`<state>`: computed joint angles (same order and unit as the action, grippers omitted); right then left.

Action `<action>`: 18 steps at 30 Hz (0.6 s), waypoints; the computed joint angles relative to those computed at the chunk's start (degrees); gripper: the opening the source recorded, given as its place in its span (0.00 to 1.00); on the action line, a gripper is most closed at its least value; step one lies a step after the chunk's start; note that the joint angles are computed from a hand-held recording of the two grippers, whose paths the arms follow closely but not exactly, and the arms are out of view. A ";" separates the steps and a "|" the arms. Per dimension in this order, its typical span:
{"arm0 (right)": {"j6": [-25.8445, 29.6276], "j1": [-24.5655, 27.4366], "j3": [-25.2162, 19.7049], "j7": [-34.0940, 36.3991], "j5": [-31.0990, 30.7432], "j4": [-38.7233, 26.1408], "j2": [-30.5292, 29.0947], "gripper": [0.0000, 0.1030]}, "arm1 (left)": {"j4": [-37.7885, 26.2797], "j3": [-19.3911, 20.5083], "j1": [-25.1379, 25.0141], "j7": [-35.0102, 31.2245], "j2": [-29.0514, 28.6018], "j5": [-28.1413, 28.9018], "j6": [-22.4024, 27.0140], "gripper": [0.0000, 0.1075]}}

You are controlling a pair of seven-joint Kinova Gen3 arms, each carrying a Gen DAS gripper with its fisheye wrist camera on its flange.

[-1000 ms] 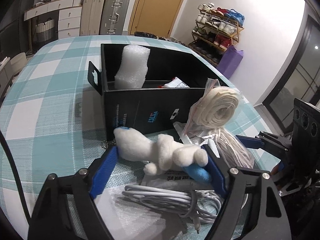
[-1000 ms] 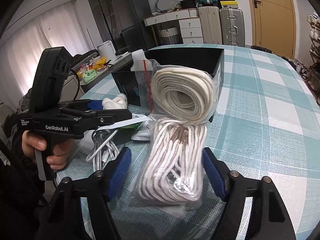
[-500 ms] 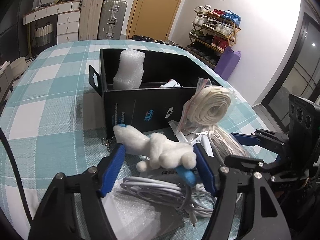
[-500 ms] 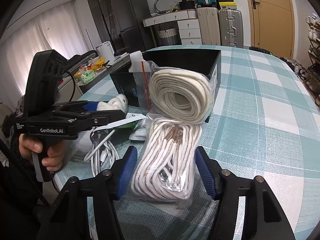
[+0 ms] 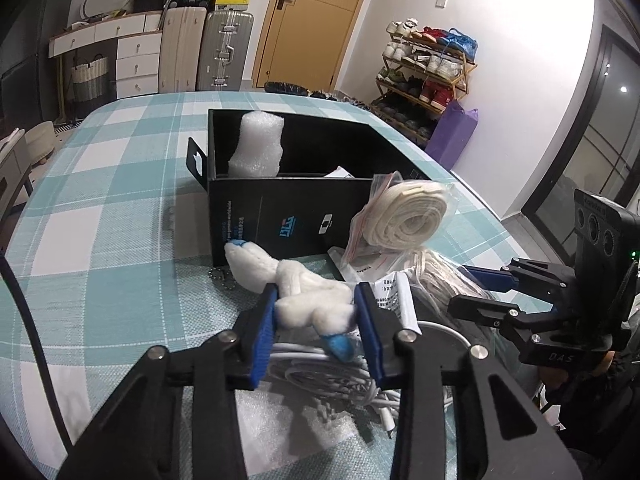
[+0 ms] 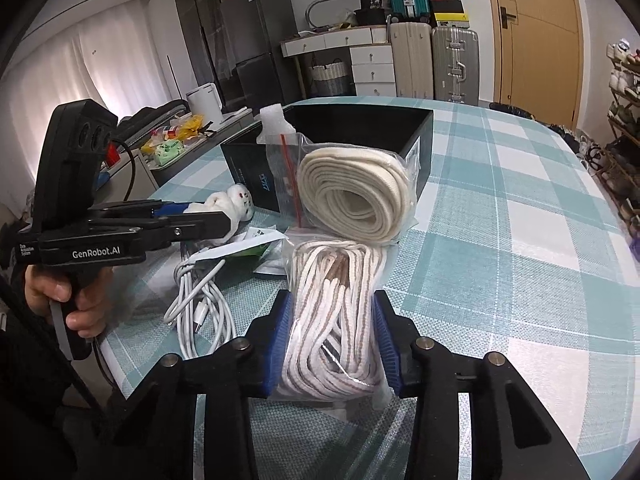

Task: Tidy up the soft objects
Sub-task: 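Grasp the white plush toy with the left gripper while the right grasps the clear rope bag, then carry the plush toy with the left gripper while the right carries the rope bag over the box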

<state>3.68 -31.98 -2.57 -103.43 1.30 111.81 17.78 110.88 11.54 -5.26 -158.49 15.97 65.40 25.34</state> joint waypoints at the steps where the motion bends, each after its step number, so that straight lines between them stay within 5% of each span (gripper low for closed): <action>1: -0.30 -0.96 0.82 -0.33 0.08 0.48 -0.35 0.37 | 0.38 0.22 -0.33 -0.84 -0.30 0.94 -0.12 0.32; 18: -4.12 -5.84 5.51 1.33 -1.67 5.00 -3.63 0.35 | 3.31 -3.86 1.92 -9.52 -4.16 9.92 1.40 0.32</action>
<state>-0.44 -37.81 2.94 -102.10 -0.37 116.81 14.15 114.20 7.69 -3.34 -168.01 11.81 75.31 26.74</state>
